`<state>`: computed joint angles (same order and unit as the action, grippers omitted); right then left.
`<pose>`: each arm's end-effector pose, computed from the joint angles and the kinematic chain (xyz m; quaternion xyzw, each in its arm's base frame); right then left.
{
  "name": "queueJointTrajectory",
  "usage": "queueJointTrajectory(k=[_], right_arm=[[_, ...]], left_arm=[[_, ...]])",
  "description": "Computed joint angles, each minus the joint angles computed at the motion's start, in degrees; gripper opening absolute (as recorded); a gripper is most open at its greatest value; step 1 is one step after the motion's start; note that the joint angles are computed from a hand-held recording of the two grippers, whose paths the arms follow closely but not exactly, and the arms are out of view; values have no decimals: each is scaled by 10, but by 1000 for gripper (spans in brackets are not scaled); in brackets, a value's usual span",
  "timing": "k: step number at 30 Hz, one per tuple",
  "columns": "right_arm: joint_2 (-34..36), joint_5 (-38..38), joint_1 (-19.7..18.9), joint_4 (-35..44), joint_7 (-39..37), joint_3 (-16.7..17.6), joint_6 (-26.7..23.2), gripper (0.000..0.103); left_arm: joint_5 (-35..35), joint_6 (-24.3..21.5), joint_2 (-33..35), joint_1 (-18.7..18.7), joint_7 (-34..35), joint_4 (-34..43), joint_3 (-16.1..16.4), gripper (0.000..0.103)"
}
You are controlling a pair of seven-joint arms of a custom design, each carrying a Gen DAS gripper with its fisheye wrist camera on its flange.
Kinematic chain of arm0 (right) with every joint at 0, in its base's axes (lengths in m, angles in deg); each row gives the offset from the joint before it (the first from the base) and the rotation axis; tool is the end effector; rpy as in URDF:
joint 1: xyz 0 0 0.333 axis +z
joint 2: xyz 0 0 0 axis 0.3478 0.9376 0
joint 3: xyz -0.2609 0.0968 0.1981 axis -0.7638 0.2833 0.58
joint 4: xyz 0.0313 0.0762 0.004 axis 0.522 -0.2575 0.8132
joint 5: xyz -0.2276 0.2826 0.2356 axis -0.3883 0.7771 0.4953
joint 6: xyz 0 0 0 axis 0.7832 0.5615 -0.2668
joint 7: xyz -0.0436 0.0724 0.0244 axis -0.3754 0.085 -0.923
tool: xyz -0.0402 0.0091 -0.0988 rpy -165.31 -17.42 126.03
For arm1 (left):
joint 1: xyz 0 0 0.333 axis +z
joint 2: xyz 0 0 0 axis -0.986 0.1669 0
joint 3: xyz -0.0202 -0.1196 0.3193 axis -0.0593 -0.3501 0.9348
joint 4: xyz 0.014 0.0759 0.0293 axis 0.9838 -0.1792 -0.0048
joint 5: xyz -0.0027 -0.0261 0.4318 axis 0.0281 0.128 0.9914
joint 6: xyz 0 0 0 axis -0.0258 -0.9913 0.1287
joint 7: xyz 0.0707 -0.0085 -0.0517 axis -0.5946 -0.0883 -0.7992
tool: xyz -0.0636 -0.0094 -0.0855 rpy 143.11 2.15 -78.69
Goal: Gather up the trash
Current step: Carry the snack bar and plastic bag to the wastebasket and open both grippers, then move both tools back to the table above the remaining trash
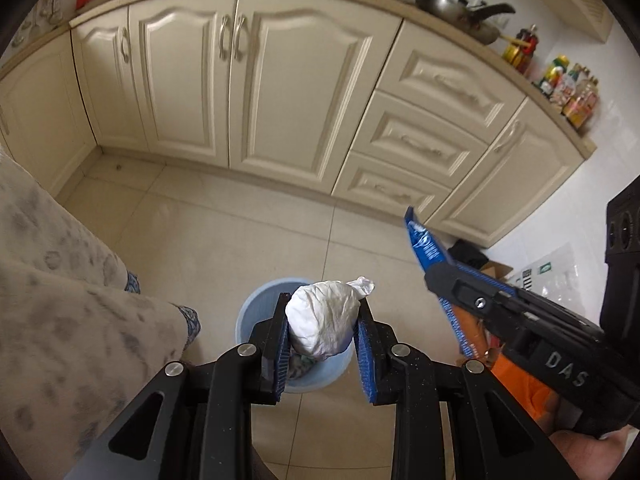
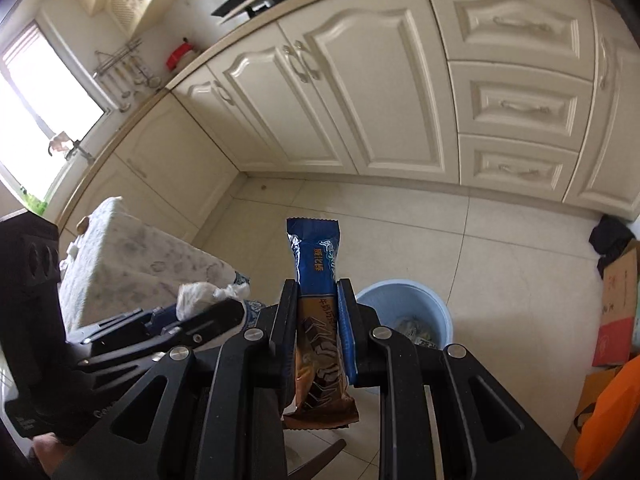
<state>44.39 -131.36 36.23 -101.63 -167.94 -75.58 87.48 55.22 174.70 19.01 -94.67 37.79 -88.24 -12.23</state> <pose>0.4564 0.2751 0.4363 -0.4597 0.8137 -0.1365 0.3284 0.5477 -0.2846 0.5139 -0.4598 0.8444 -0.2747 0.0121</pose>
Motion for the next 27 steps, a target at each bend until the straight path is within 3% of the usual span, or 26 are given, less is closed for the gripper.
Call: queueJointTrajectory(k=[5,7,9,12,16,18,20,27], right_arm=[[22,17,-3,-7,-15,-15,28,19],[28,17,-7,-9,-11,-17,34,22],[36,9,-13,-14,8,-20,47,22],[42,20,-14,-26,11,-27,61,28],[36,13,-17,-38,42,-23,54,54],[30,-1,-21,-41,67,-18,48,84],[20,-20,-26,-44,106,-11,30,103],[-18,-36,-26,-49,168,4,-7,103]], left_arm=[[59,-12,97,-8,-47,84,-7,27],[99,-15,129,-19,-79,113,-6,39],[129,4,145,-28,-108,121,-4,72],[162,31,153,-38,-138,117,-2,92],[176,35,139,-40,-154,103,-5,95],[163,39,121,-33,-144,85,-9,96],[141,49,90,-25,-124,57,-13,98],[57,100,-36,-19,-23,-44,-10,101]])
